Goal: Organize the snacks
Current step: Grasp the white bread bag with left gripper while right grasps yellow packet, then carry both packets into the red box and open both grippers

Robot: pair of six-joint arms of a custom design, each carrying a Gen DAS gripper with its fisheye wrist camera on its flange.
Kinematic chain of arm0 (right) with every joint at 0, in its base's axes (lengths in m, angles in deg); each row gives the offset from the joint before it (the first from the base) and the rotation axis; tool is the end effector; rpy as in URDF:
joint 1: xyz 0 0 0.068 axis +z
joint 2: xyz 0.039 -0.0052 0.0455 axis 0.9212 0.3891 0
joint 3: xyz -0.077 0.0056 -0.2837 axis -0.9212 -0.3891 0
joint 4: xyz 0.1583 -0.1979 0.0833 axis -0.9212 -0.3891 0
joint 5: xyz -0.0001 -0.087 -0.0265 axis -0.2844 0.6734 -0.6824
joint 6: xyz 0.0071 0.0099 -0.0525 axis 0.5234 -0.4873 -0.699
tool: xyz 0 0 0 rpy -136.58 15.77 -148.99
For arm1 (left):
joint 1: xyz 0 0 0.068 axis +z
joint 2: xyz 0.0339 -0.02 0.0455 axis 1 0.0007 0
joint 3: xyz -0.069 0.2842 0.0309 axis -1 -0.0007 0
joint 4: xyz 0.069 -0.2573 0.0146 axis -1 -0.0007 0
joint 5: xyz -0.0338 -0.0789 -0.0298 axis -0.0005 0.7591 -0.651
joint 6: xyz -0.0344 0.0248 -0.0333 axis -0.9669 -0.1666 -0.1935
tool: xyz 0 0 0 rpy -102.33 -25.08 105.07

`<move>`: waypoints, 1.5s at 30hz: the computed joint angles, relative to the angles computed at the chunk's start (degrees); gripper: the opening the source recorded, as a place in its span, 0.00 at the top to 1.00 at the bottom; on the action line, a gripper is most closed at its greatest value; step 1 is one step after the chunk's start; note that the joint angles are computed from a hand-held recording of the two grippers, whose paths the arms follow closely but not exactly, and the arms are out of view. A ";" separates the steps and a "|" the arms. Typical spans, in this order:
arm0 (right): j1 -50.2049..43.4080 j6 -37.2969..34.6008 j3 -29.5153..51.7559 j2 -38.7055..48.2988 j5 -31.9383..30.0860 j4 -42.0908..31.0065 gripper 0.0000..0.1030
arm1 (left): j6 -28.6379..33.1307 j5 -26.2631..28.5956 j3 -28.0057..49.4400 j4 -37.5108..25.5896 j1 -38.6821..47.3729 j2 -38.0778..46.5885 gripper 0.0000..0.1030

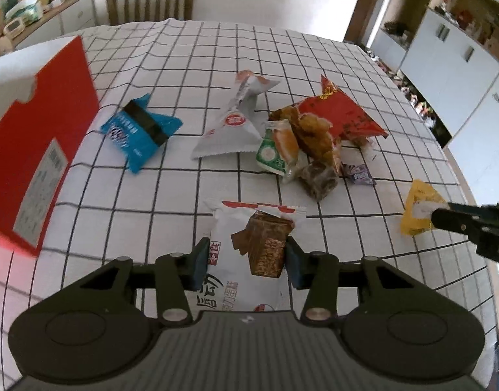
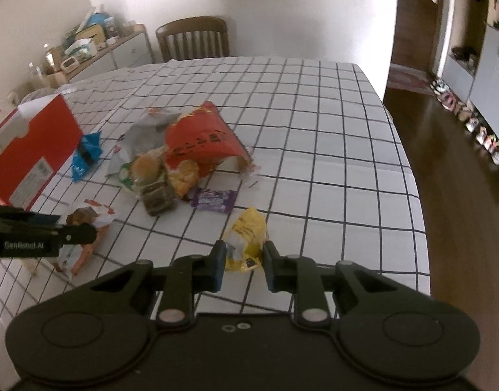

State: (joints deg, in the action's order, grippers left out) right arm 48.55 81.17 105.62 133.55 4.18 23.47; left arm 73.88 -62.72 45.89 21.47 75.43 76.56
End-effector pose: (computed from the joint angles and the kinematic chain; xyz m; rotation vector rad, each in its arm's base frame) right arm 0.1550 -0.0437 0.2088 0.2161 2.4309 0.1029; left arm 0.2589 -0.0750 0.1856 0.5560 2.5311 -0.3331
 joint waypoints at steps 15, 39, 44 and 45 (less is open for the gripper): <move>8.66 4.56 2.74 -9.43 0.66 -7.18 0.82 | -0.79 4.45 0.93 -11.06 7.06 -12.72 0.55; 43.45 18.61 22.25 0.00 16.27 -1.60 0.83 | 16.22 18.38 19.24 -26.60 30.08 -13.46 0.55; 50.72 21.23 27.15 7.09 22.20 1.73 0.83 | 22.02 22.33 26.21 -28.97 35.72 -7.39 0.55; 51.86 21.47 28.20 8.63 23.07 2.49 0.83 | 23.04 22.89 27.67 -29.32 36.65 -6.00 0.55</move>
